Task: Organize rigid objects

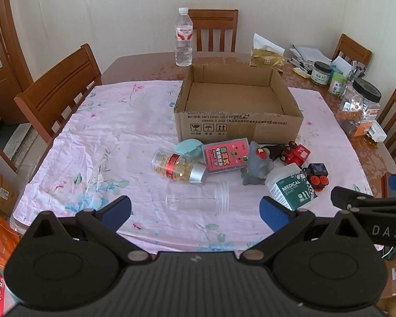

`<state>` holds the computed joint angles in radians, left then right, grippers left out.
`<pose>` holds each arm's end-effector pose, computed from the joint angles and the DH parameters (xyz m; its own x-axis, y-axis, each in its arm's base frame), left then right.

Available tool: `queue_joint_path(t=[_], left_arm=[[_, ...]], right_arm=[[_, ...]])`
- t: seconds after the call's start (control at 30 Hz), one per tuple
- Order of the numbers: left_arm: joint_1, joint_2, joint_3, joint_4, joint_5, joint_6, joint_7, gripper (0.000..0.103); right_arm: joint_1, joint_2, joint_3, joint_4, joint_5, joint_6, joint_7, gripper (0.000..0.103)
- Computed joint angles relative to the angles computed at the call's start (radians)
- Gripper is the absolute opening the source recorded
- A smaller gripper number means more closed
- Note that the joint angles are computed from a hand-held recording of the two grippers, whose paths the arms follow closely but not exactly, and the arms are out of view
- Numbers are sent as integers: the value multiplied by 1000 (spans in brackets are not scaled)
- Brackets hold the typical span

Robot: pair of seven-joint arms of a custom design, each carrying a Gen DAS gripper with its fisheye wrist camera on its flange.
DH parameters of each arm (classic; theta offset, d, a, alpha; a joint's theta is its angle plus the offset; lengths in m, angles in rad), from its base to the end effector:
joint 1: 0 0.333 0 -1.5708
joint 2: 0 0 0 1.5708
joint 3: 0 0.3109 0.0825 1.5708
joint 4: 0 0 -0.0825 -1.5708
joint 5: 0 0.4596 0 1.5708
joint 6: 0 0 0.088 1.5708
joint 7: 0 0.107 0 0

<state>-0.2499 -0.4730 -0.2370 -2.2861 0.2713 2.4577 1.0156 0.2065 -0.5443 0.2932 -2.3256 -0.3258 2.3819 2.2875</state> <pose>0.4674 -0.2621 0.5770 -0.0889 -0.9958 -0.0227 -0.7570 0.0824 -0.6482 0.4461 0.2581 0.5762 -0.0511 -0.9983 0.0294 -0.7587 0.0196 -0.6512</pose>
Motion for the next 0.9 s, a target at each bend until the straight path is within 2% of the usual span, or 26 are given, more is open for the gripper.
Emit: queue_joint_path(t=[0.33,0.7,0.9], left_arm=[[-2,-9,-9,-20,20,37,-27,103],[8,-20,-18,-68,55,108,-33,103],[1,-15,0,-96,44,131,-14,103]], right_arm=[[1,-22,-15,-30,13,46,-35,103],[-2,-62,-34,-105,71,186,-138,103],[6,-66,-52,-149,141,253,-219,103]])
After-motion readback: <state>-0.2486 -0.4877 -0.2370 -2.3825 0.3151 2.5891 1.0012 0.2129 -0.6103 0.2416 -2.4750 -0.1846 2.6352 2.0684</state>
